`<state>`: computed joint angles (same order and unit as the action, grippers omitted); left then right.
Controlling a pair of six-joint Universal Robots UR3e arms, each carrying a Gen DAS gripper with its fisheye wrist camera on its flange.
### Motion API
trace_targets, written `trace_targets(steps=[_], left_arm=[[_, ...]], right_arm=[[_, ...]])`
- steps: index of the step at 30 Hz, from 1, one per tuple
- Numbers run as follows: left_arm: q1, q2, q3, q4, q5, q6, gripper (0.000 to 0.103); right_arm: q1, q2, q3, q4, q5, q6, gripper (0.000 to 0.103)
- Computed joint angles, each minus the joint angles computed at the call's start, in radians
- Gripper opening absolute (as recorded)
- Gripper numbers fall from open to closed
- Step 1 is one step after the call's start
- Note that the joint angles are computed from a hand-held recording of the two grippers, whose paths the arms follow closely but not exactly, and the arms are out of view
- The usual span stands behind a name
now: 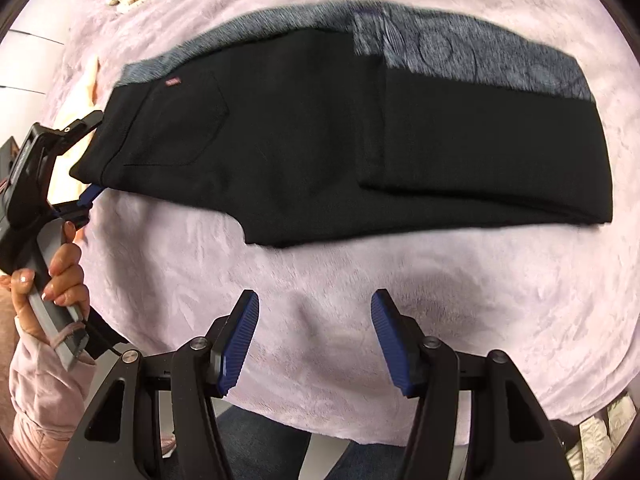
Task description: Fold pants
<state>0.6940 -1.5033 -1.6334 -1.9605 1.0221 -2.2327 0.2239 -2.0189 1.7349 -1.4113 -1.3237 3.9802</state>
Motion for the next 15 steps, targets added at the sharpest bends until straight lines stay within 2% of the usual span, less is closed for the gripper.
trace_targets(steps=[2, 3, 6, 7, 8, 13, 15], left_arm=[[-0.026, -0.039, -0.041, 0.089, 0.03, -0.091, 0.101], [-0.034, -0.054, -0.06, 0.134, 0.042, -0.132, 0.096], [-0.057, -0.01, -0.11, 0.261, 0.087, -0.2, 0.066], [-0.068, 0.024, -0.134, 0.307, 0.107, -0.192, 0.052], [-0.079, 0.058, -0.159, 0.345, 0.116, -0.164, 0.047], [-0.182, 0.429, -0.457, 0.702, 0.171, 0.048, 0.042], [-0.232, 0.524, -0.558, 0.825, 0.202, 0.104, 0.042]], right_arm=[[-0.031, 0.006, -0.023, -0.002, -0.009, -0.035, 0.063], [-0.051, 0.01, -0.037, 0.004, -0.011, -0.06, 0.063], [-0.122, 0.058, -0.122, 0.021, -0.027, -0.167, 0.063], [-0.147, 0.08, -0.156, 0.024, -0.029, -0.205, 0.063], [-0.175, 0.104, -0.193, 0.025, -0.03, -0.248, 0.063], [-0.26, 0.316, -0.448, 0.039, 0.031, -0.411, 0.064], [-0.255, 0.465, -0.62, 0.087, 0.082, -0.46, 0.073]])
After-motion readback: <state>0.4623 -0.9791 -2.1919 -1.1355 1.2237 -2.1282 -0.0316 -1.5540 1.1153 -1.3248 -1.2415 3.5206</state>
